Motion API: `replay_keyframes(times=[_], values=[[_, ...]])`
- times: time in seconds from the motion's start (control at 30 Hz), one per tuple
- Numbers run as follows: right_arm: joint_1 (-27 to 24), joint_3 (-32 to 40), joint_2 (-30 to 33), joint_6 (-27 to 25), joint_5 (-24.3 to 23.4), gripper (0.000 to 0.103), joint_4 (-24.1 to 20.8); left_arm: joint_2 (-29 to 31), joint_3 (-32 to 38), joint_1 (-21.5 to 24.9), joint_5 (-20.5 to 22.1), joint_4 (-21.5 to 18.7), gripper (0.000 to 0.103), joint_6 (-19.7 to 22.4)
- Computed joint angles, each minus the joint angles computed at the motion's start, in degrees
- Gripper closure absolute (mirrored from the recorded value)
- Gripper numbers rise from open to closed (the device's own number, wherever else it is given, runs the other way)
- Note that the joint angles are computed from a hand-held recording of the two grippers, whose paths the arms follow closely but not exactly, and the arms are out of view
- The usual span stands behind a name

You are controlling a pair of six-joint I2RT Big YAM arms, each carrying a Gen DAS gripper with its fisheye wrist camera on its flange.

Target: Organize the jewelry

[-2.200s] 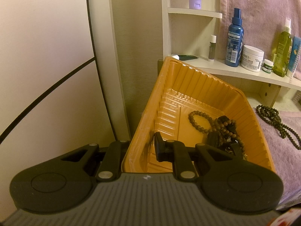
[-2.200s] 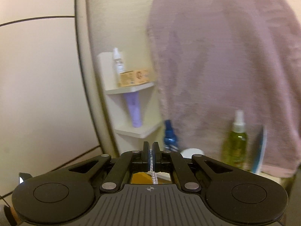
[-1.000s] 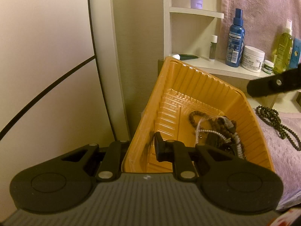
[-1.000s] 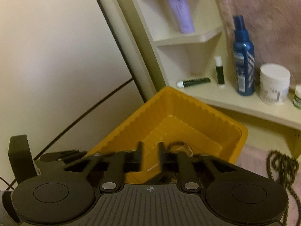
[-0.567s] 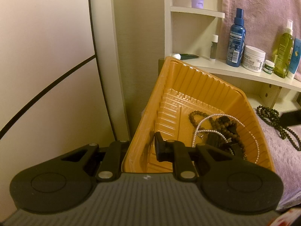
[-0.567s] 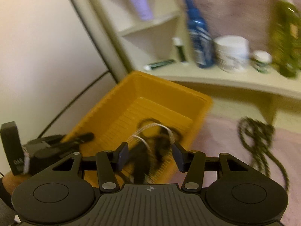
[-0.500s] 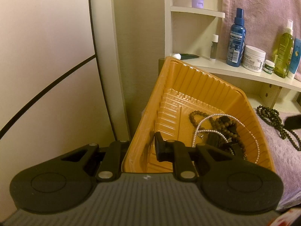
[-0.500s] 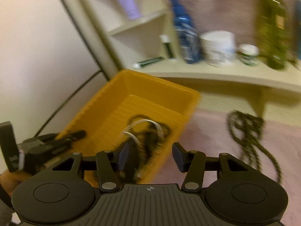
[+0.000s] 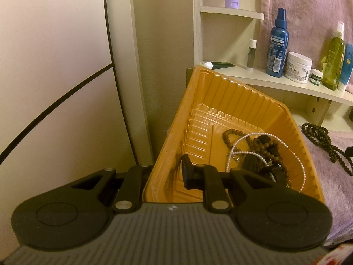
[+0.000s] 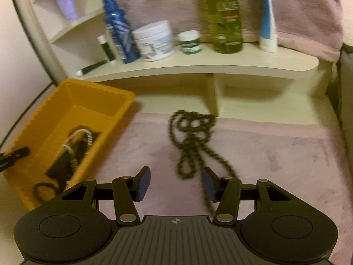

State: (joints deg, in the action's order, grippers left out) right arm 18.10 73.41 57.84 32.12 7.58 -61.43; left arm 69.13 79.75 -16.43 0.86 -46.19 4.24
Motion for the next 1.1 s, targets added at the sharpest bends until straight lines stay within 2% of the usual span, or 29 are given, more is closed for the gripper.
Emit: replay_keyframes(times=[0.17,0.3,0.4,0.7,0.73,0.77,0.83,0.93,1.1], values=[[-3.0,-0.4,1.6,-3.7,0.2,0.049,2.4,0.3,0.2,0.2,0.1,0.0,0.086,0.2],[-4.9,-0.4,3.8,-6.0,-0.1,0.041,5.7,0.3,0.2,0.2,0.0,-0.1,0.086,0.4],[-5.8,-0.1,5.8,-7.3,-0.4,0.041,7.6,0.4,0.4,0.2,0.1,-0.2,0.085,0.4],[-6.5,0.7,10.0,-5.5,1.2,0.041,10.3,0.6,0.5,0.3,0.1,-0.3,0.085,0.6],[-6.5,0.8,10.3,-5.3,1.5,0.043,10.2,0.6,0.5,0.3,0.1,-0.4,0.085,0.6],[-6.4,0.8,10.6,-5.4,1.9,0.048,10.4,0.6,0.5,0.3,0.1,-0.4,0.085,0.6],[-6.0,0.2,10.5,-6.8,2.3,0.077,11.5,0.6,0.5,0.3,0.1,-0.4,0.085,0.6],[-5.4,-0.1,10.2,-8.9,1.8,0.086,12.3,0.6,0.5,0.3,0.1,-0.4,0.085,0.6],[-4.4,-1.6,7.6,-8.9,2.3,0.086,13.2,0.6,0.4,0.3,0.1,-0.2,0.085,0.6]])
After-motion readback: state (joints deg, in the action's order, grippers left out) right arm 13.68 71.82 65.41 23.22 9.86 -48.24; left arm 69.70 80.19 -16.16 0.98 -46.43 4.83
